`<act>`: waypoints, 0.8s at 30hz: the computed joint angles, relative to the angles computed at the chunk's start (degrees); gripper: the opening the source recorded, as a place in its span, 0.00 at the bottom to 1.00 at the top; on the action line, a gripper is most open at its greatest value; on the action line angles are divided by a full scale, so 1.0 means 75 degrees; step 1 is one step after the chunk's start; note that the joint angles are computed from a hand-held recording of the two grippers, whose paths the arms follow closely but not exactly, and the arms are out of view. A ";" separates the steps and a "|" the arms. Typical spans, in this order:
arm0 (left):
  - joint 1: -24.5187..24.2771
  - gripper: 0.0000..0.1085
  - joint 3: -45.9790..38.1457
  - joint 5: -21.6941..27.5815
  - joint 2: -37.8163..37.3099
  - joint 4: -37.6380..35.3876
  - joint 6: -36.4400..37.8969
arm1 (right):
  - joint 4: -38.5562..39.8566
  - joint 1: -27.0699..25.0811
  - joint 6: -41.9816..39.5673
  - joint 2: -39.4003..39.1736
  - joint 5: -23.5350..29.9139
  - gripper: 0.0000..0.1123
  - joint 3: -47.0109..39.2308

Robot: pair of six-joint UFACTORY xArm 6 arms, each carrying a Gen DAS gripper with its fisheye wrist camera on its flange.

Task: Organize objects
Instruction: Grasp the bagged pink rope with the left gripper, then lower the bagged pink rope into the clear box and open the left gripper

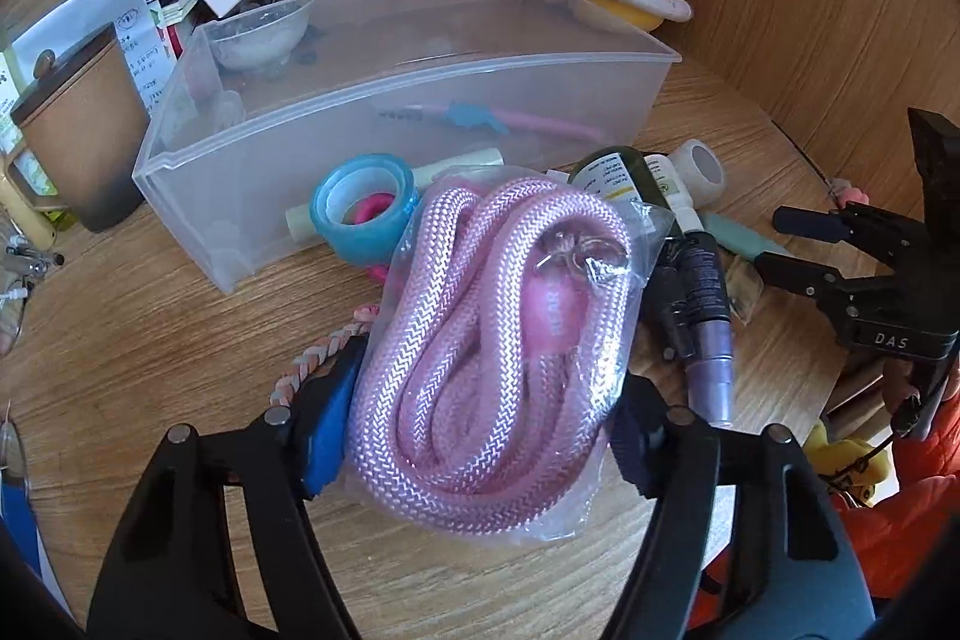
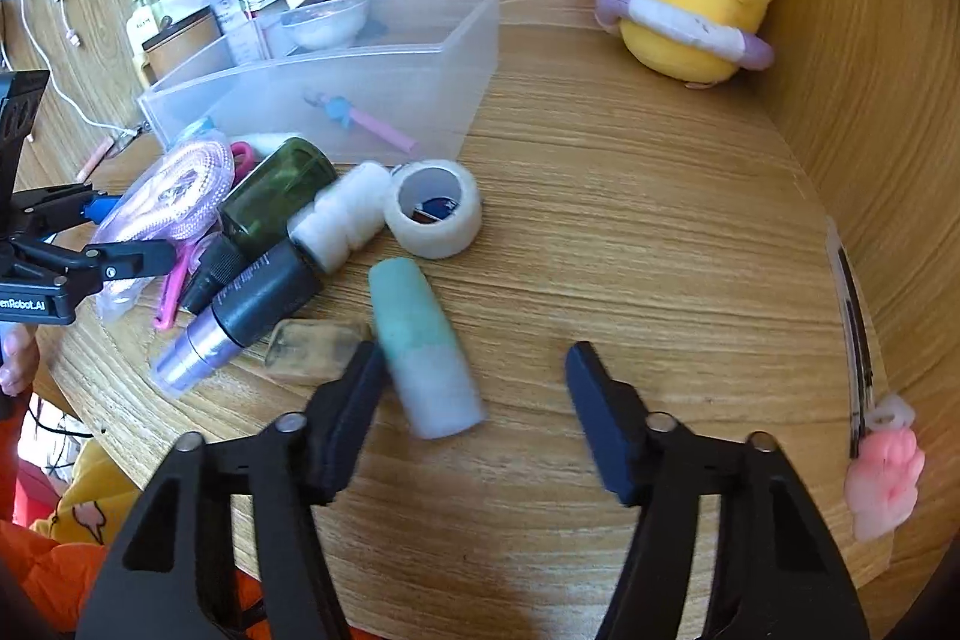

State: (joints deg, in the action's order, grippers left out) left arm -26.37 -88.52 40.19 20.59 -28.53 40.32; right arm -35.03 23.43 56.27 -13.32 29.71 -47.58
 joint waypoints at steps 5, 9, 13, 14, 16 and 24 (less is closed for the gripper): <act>-0.0040 0.65 0.0164 0.0083 -0.0118 -0.0074 0.0169 | -0.0465 0.0086 0.0271 0.0097 0.0131 0.27 -0.0103; -0.0091 0.66 0.0010 0.0110 0.0029 -0.0077 0.0106 | -0.0580 0.0086 0.0464 0.0087 0.0119 0.20 -0.0094; -0.0158 0.63 0.0177 -0.0272 -0.0052 -0.0209 0.0194 | -0.0534 0.0017 0.0595 -0.0023 -0.0077 0.20 0.0038; -0.0167 0.62 0.0233 -0.0365 -0.0098 -0.0252 0.0219 | -0.0643 0.0022 0.0699 -0.0060 -0.0077 0.20 0.0059; -0.0167 0.61 0.0356 -0.0527 -0.0217 -0.0384 0.0302 | -0.0819 0.0049 0.0828 -0.0140 -0.0048 0.20 0.0077; -0.0019 0.55 0.0500 -0.0800 -0.0557 -0.0822 0.0330 | -0.1390 0.0134 0.1154 -0.0402 -0.0213 0.19 0.0039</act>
